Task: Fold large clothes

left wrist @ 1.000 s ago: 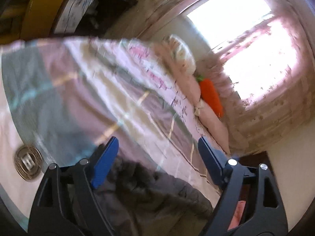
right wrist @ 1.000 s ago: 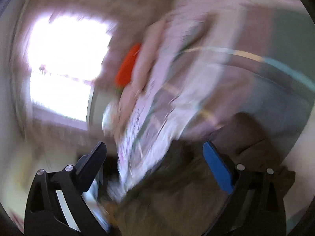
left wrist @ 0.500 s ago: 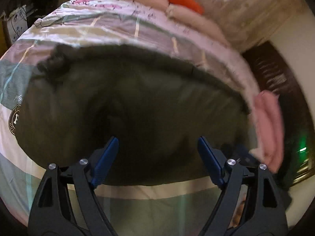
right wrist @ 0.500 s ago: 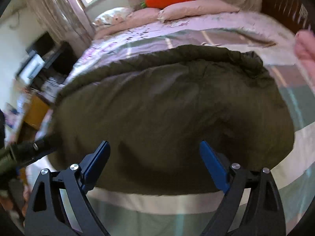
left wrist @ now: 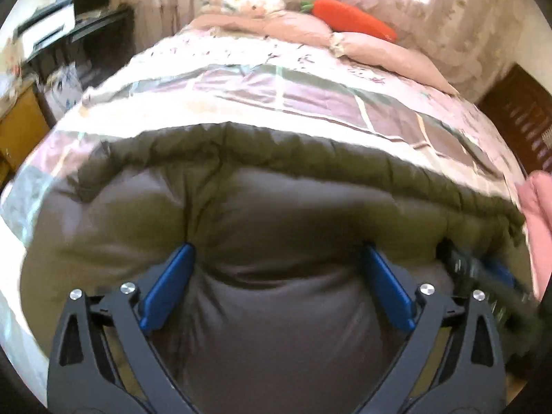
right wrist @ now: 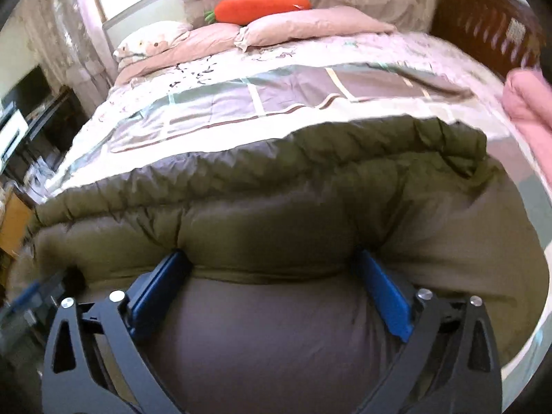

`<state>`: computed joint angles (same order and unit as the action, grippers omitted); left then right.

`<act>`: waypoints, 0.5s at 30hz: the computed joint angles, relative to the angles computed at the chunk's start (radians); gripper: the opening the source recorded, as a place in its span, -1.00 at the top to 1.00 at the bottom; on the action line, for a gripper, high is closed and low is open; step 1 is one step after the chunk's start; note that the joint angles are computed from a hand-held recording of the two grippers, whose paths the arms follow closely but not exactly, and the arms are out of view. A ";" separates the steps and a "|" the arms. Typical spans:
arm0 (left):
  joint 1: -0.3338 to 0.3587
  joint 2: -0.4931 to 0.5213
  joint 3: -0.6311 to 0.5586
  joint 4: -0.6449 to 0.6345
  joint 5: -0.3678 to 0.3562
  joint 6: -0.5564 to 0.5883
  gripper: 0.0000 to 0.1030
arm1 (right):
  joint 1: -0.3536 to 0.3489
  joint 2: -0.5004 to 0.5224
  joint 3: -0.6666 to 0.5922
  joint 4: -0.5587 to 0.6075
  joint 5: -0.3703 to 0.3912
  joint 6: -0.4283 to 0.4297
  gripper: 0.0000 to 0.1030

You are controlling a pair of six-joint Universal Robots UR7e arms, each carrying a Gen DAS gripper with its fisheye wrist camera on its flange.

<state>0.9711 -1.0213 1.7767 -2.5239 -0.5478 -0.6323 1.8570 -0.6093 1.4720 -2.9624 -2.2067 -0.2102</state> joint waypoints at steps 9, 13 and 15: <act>0.065 -0.029 -0.069 0.154 -0.004 -0.172 -0.92 | -0.101 -0.054 -0.030 -0.045 -0.069 0.099 -0.97; 0.080 -0.106 -0.069 0.428 0.068 -0.454 -0.84 | -0.163 -0.147 0.022 -0.054 -0.094 0.276 -0.79; 0.095 -0.144 -0.058 0.495 0.076 -0.546 -0.84 | -0.181 -0.199 0.079 -0.109 -0.025 0.339 -0.78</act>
